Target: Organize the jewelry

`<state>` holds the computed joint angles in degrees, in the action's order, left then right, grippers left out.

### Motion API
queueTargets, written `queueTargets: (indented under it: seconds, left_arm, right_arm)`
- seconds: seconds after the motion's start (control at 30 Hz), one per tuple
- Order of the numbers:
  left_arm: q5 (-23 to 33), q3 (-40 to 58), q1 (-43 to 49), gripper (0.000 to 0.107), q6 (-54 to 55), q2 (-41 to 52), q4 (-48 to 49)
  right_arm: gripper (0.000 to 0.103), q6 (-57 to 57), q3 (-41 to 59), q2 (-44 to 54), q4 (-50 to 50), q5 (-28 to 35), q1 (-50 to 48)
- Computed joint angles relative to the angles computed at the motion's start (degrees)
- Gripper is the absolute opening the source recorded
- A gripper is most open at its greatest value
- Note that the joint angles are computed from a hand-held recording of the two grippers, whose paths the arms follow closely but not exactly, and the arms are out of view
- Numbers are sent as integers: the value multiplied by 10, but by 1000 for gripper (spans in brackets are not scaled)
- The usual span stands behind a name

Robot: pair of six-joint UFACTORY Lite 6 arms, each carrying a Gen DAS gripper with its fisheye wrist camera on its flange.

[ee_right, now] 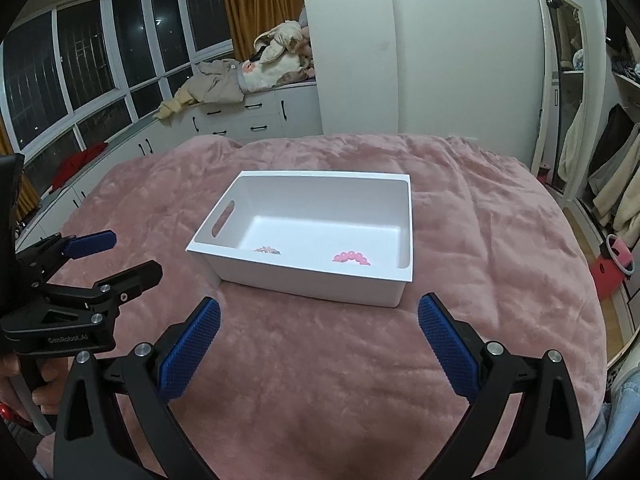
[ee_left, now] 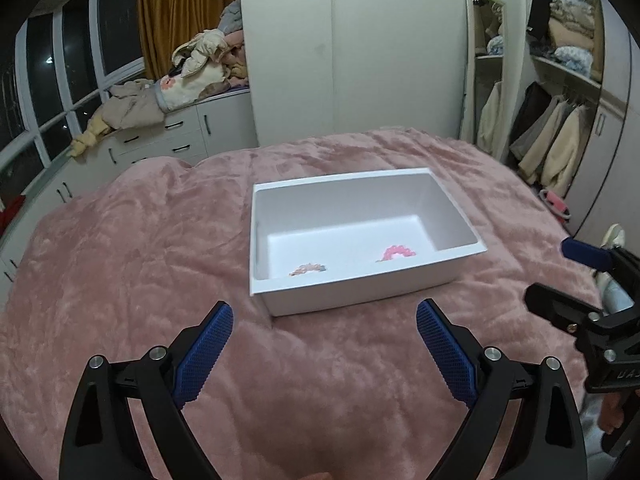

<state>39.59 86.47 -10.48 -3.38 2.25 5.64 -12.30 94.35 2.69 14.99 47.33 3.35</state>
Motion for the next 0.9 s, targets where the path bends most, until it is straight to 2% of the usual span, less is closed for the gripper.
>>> queueTargets:
  seconds: [0.07, 0.9]
  left_arm:
    - [-1, -2, -4, 94, -13, 1, 19]
    - [7, 3, 11, 94, 26, 13, -26]
  right_arm:
    - [98, 1, -4, -1, -3, -2, -1]
    - [98, 0, -32, -3, -6, -18, -4]
